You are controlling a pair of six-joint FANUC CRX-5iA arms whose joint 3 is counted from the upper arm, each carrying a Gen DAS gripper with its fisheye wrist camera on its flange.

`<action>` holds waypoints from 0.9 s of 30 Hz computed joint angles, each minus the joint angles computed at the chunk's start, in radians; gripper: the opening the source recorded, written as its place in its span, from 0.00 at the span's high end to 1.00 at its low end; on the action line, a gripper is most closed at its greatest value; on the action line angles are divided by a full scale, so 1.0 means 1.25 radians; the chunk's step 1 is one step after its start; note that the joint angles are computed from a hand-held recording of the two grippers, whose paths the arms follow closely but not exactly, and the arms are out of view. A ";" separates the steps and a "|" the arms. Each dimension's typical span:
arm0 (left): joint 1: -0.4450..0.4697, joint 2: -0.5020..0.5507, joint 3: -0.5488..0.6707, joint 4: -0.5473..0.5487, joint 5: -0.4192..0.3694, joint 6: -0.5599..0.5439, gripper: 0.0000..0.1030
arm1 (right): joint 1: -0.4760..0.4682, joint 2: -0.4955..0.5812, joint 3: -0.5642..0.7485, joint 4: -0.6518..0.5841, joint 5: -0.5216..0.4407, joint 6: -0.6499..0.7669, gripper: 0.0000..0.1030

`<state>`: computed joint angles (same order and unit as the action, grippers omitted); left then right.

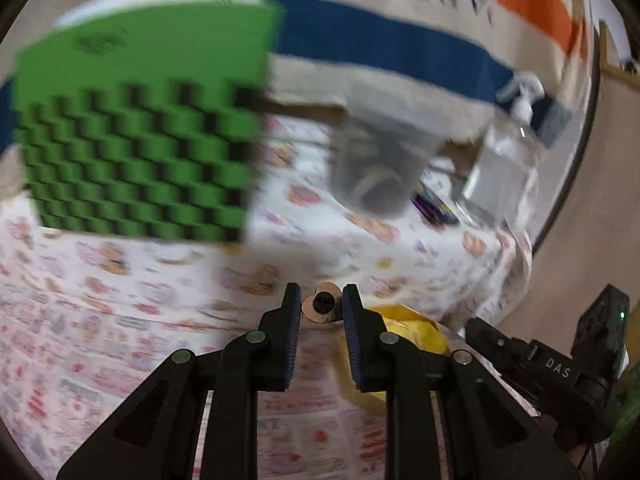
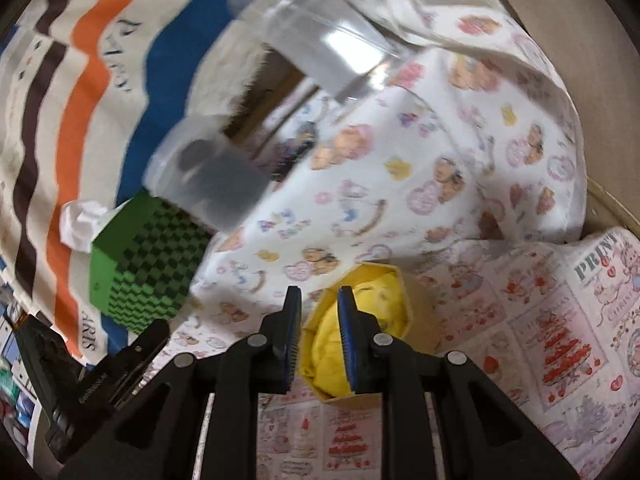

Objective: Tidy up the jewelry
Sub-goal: 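Carry both earrings over the yellow-lined box and open both tools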

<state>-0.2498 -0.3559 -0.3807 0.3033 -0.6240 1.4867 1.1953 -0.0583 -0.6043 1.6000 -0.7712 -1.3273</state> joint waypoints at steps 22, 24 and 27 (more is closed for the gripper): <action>-0.015 0.031 -0.038 0.112 -0.009 -0.130 0.37 | 0.049 0.020 0.033 -0.135 -0.081 0.122 0.65; -0.011 -0.004 -0.031 0.030 0.004 -0.088 0.29 | 0.060 0.030 0.050 -0.150 -0.103 0.153 0.64; -0.041 -0.044 0.018 -0.218 -0.003 0.106 0.14 | 0.096 0.066 0.100 -0.209 -0.182 0.231 0.61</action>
